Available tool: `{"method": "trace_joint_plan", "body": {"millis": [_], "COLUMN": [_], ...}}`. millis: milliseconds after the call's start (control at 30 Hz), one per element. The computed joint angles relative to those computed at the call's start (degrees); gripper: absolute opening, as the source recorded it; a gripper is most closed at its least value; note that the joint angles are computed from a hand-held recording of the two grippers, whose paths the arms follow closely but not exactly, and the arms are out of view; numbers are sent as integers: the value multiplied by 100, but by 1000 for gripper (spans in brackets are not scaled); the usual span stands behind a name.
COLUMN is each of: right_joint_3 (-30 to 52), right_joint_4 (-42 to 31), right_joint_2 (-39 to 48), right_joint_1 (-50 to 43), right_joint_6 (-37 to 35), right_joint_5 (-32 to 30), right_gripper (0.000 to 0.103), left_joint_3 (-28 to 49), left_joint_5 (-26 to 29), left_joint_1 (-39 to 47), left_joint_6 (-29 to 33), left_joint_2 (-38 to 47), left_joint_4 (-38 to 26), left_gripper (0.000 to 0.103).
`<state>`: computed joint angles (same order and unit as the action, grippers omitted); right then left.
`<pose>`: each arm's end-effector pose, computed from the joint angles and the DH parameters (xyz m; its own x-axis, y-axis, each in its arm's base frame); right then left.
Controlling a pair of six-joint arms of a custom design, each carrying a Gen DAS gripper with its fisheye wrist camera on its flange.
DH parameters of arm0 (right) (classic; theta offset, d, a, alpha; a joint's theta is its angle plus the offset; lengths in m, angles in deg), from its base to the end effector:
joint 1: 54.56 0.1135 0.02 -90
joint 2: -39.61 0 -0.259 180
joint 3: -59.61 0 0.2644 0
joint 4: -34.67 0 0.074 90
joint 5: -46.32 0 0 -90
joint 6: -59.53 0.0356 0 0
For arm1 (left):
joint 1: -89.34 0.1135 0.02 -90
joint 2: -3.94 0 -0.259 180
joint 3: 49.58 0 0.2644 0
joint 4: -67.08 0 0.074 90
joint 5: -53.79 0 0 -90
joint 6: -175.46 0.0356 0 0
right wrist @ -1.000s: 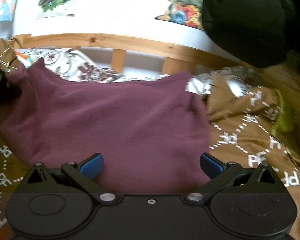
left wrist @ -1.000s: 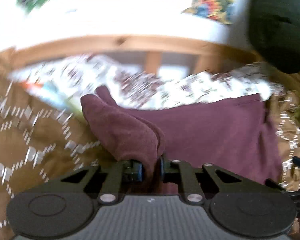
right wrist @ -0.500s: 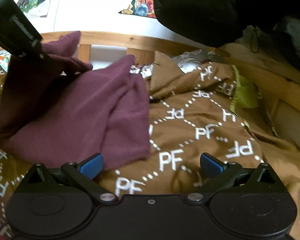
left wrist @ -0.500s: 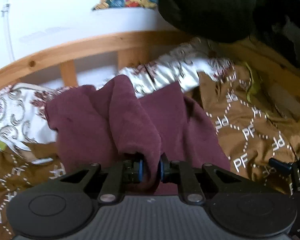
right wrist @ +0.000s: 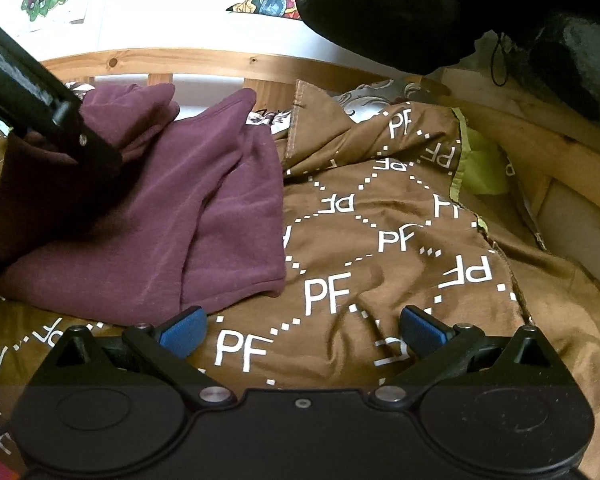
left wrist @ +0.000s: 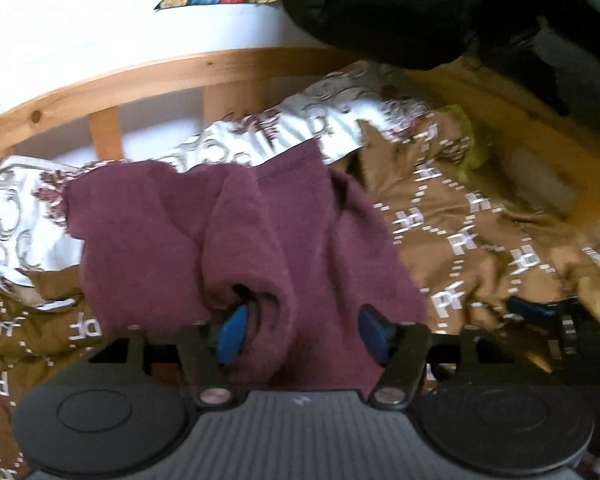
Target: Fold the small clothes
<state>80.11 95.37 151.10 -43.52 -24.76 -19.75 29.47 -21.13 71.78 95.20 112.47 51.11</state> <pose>0.2013 0.0246 0.0364 -0.4758 -0.0002 -0.8796 0.2171 0.9690 -0.1177 0.3867 -0.1321 0.1517 -0.5909 0.3583 -0.7228 0.5736 0.8167 -0.0640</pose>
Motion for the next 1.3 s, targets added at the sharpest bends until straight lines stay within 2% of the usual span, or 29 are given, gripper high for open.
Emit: {"method": "trace_joint_plan", "body": {"millis": [100,200,300,500,700,1000,1200,1300], "right_joint_3": [58,151,273,565,845,1658,2664,3036], "right_joint_4": [-218,-497,-824,-1416,-2001,-4016,-4684,-4720], "right_joint_2": [-101,-218,-361,-722,-1193,-2574,-2162,-1721], "right_joint_1": [67,139,219,325,346,76,-17,93], "right_joint_6": [98,210,362,746,911,1159,1458,1461], "right_joint_5": [87,174,236,327,145,-974,-1681,-1674], "right_gripper": [102,102,102,102,102,102,102,103], "left_joint_3": [-114,-289,-451,-636,-963,-669,-614,-624], "left_joint_5": [556,784,766,748,679,1052,1004,990], "left_joint_1": [209,387,593,1199,1643,1847,1750,1730], "left_joint_6": [-19,51,257,895,719,824,822,861], "left_joint_2": [-231,-496,-744,-907,-568,30,219,305], "left_joint_4": [-120,-123,-111,-141,473,338,475,559], "left_gripper": [88,96,102,102,102,102,102,102]}}
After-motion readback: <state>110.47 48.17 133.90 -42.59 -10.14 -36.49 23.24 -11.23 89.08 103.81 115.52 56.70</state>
